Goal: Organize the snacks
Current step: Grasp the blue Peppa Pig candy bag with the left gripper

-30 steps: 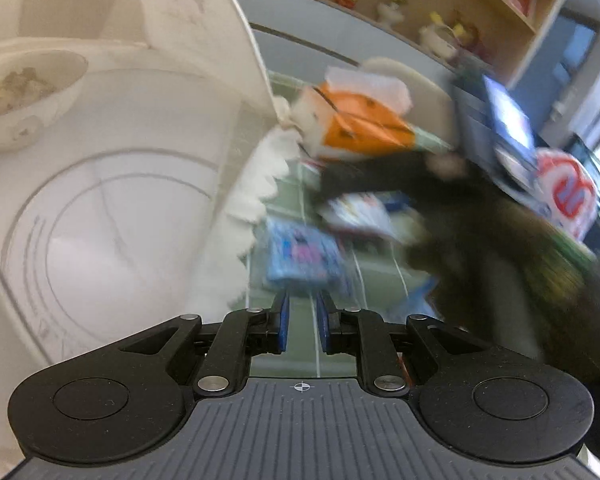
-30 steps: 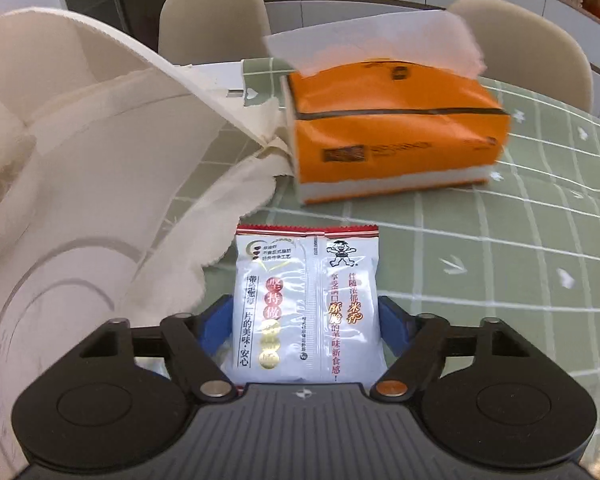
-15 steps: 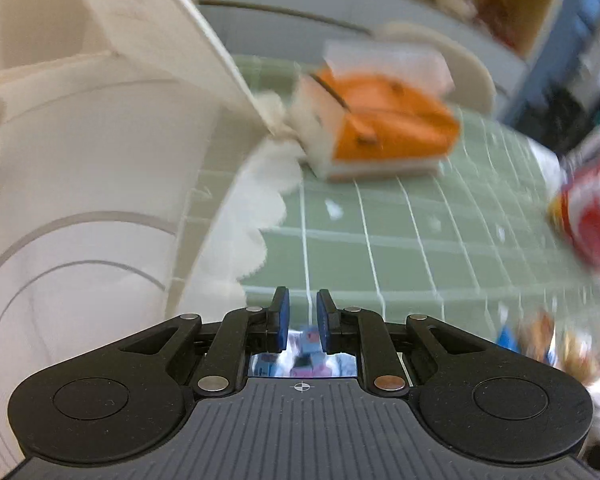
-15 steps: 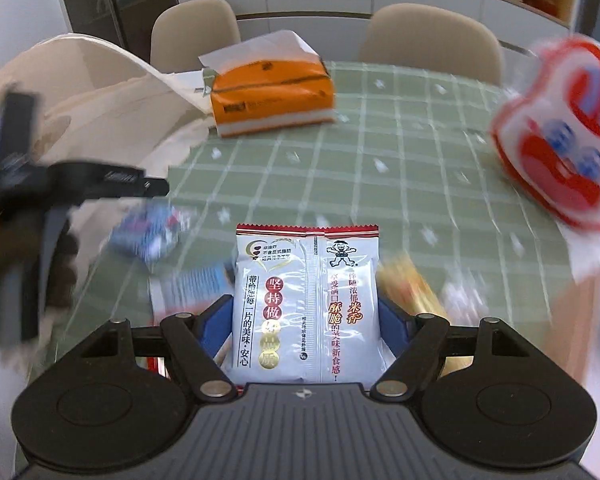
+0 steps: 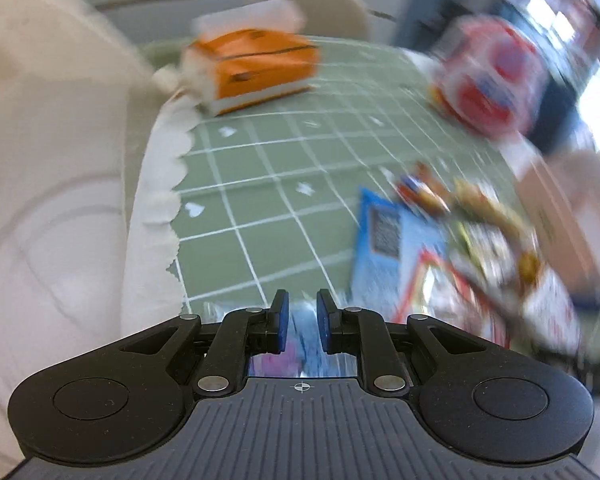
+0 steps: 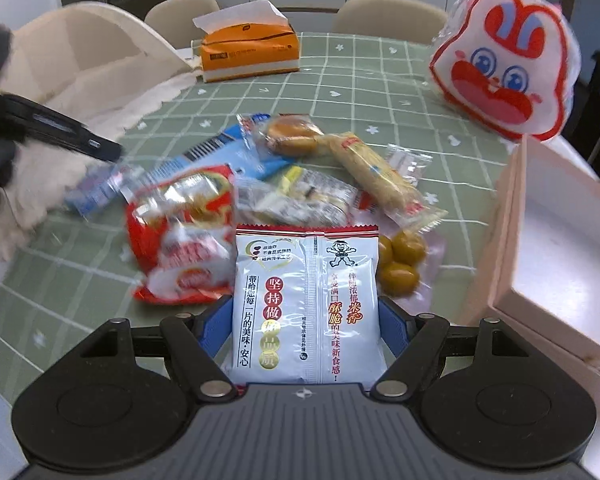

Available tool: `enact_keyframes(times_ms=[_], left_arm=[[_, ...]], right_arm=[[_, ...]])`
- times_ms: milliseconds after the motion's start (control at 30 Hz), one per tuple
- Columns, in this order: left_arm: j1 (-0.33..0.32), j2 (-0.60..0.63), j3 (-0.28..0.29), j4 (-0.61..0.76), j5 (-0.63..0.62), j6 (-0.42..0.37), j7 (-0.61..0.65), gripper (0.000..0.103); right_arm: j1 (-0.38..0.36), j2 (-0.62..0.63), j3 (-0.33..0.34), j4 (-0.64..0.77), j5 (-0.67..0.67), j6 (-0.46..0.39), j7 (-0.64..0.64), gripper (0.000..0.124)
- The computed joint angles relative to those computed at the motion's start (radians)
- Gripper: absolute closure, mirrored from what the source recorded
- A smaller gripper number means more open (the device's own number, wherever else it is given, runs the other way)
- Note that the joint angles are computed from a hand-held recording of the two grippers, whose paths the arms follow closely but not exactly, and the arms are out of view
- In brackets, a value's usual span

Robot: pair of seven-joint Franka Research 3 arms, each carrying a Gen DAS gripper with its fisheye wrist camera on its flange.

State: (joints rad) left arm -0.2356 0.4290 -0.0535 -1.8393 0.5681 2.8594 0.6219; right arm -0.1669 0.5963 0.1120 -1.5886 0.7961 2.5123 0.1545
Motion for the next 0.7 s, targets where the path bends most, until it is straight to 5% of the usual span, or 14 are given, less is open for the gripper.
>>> enact_keyframes(times_ms=[267, 567, 700], left_arm=[[-0.075, -0.019, -0.026, 0.012, 0.192, -0.254, 0.261, 0.081], [-0.119, 0.108, 0.047, 0.168, 0.320, -0.224, -0.119, 0.079], [-0.111, 0.085, 0.038, 0.147, 0.336, -0.212, -0.079, 0.077]], right_arm=[[-0.036, 0.036, -0.005, 0.027, 0.024, -0.036, 0.054, 0.045], [-0.038, 0.018, 0.017, -0.033, 0.069, 0.055, -0.036, 0.036], [-0.041, 0.020, 0.020, -0.033, 0.079, 0.055, -0.043, 0.035]])
